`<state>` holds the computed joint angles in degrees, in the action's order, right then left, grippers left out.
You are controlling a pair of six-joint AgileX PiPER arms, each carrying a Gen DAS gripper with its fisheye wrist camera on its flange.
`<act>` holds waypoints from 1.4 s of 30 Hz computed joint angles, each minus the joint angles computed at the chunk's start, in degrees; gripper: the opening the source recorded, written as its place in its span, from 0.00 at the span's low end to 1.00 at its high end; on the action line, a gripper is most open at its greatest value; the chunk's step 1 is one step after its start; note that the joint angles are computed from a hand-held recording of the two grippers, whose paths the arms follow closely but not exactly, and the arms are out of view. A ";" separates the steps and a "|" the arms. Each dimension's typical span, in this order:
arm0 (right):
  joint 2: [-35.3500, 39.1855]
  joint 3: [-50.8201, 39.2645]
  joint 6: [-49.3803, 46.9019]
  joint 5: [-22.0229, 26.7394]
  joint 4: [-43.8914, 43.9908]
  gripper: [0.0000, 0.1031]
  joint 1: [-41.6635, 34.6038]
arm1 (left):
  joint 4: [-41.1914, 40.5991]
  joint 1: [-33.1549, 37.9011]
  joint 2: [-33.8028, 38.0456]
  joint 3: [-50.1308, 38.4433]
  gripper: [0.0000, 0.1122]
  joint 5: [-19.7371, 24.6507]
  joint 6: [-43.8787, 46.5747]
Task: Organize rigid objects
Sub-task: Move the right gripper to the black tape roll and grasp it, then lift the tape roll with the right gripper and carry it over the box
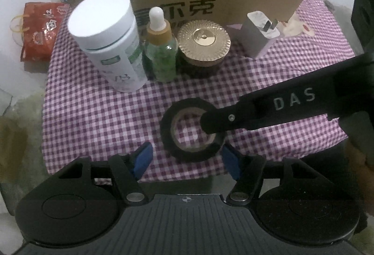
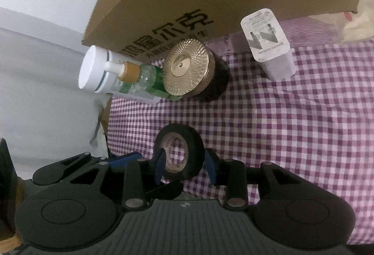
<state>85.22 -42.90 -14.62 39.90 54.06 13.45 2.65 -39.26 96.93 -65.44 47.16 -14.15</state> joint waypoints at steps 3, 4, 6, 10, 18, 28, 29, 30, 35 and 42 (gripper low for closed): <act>1.15 0.40 -2.62 -0.38 2.21 0.37 -0.36 | -0.50 -0.18 0.84 -0.21 0.54 -0.29 0.45; 1.39 0.37 -3.50 -0.06 2.97 0.36 -0.75 | -0.86 -0.24 0.99 -0.11 0.54 -0.44 0.70; 1.38 0.40 -3.91 -0.28 3.20 0.33 -0.84 | -0.31 -0.81 1.27 -0.21 0.53 -0.58 0.11; 1.19 0.17 -3.41 -1.28 2.13 0.33 0.34 | 0.13 -1.92 1.71 -0.44 0.53 -1.39 -0.52; -5.88 4.77 -0.22 0.12 -4.22 0.33 -4.09 | -1.20 -7.45 3.70 -3.42 0.52 -3.85 1.88; -13.75 9.67 4.32 1.69 -10.98 0.29 -8.76 | 2.98 -11.21 7.48 -7.90 0.54 -2.60 3.10; -13.96 9.65 4.98 1.14 -11.70 0.29 -8.03 | 2.97 -11.17 7.69 -8.25 0.54 -2.37 3.33; -13.93 9.69 5.33 0.41 -12.06 0.29 -7.34 | 3.21 -11.30 8.16 -8.78 0.55 -2.19 3.15; -13.45 9.25 6.77 -1.49 -13.20 0.29 -5.30 | 4.70 -11.85 8.58 -9.19 0.56 -2.10 1.95; -13.74 10.11 6.49 -2.91 -12.52 0.19 -5.21 | 5.44 -13.30 7.50 -8.67 0.27 -2.79 3.12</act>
